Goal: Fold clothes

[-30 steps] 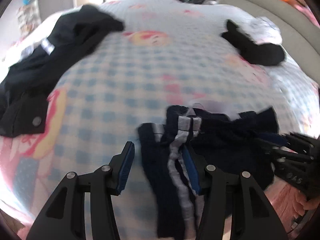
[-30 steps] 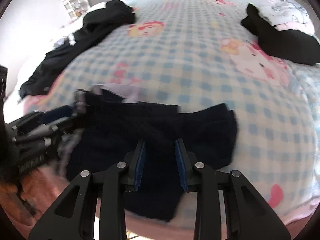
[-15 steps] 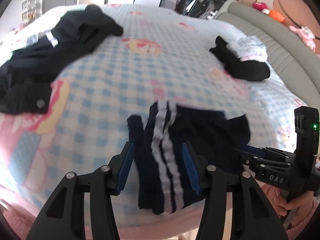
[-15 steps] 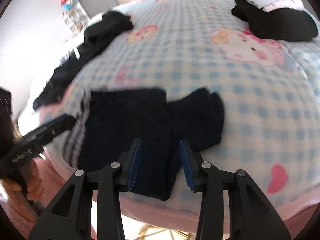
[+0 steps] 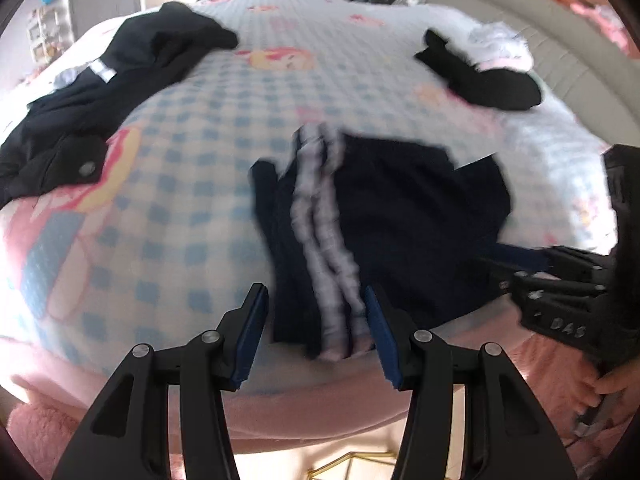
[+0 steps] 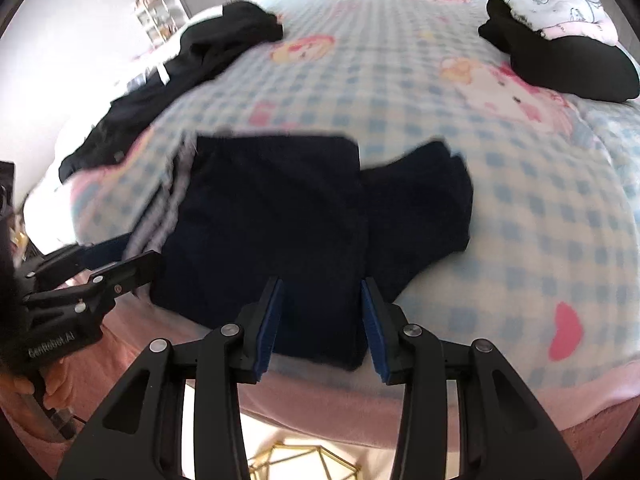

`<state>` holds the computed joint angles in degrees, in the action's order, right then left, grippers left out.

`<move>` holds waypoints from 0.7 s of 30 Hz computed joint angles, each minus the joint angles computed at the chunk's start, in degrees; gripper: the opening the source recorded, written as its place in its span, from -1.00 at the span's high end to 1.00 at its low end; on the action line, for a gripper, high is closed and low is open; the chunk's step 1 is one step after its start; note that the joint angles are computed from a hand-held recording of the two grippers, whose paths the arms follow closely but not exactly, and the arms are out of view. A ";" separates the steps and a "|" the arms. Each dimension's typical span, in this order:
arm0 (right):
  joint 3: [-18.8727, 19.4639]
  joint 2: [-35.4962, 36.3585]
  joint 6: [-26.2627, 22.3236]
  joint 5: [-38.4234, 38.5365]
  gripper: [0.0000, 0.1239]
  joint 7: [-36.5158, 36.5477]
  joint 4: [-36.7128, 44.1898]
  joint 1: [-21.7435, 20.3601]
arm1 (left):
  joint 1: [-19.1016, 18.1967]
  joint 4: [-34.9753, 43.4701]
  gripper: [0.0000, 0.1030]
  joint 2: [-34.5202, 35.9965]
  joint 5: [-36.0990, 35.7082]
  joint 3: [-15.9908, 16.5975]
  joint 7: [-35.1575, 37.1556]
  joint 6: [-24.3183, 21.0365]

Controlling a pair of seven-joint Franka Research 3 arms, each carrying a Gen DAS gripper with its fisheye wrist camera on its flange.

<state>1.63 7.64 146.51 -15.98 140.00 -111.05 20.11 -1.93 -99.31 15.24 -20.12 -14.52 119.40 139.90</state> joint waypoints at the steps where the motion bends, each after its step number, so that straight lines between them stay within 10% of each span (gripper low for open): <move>1: -0.08 -0.18 0.12 0.06 0.36 0.58 -0.53 -0.01 | 0.25 0.76 -0.01 0.44 -0.29 0.15 -0.49 -0.91; 13: 1.21 -5.74 4.19 1.73 0.34 2.20 -6.70 -2.70 | 2.50 1.07 -0.02 -0.74 -7.31 -0.24 2.69 -2.29; 21: 1.56 -3.43 -1.39 -1.44 0.33 2.75 -4.28 -1.18 | 1.05 1.60 -0.02 -0.30 -3.76 0.51 4.24 -6.78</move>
<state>3.19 4.21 145.12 -17.42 142.75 -115.34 18.94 -0.88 -97.71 14.94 -23.88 -14.01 123.64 133.12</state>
